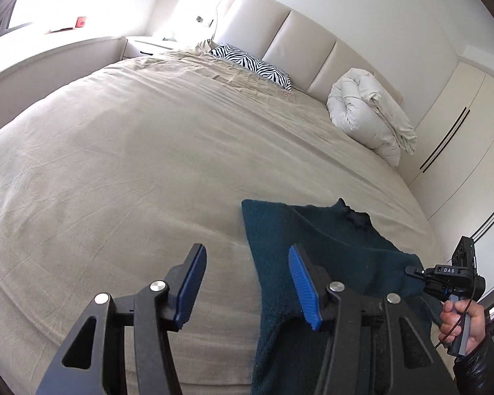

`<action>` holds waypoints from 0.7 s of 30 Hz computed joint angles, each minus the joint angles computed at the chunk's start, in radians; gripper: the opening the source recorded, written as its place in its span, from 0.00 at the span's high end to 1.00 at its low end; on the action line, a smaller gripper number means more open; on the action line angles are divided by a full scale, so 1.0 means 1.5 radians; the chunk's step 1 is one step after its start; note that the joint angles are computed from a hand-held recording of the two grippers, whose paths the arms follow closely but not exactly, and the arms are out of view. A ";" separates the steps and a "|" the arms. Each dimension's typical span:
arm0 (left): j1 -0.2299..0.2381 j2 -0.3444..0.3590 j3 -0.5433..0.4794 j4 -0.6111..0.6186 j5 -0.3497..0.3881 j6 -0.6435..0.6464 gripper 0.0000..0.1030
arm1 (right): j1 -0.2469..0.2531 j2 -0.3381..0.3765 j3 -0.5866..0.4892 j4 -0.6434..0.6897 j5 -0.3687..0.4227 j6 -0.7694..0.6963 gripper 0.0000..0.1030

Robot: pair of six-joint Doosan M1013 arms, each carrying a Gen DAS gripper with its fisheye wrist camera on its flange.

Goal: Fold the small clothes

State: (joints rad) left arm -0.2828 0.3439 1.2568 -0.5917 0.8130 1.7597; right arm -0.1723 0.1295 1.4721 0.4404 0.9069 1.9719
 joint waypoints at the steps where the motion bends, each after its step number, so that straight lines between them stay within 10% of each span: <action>1: -0.001 0.006 -0.009 -0.003 0.006 -0.002 0.47 | -0.003 0.002 -0.003 -0.010 0.005 0.008 0.93; 21: -0.005 0.096 -0.095 -0.154 0.130 0.047 0.47 | 0.021 -0.045 0.153 -0.038 -0.099 0.046 0.93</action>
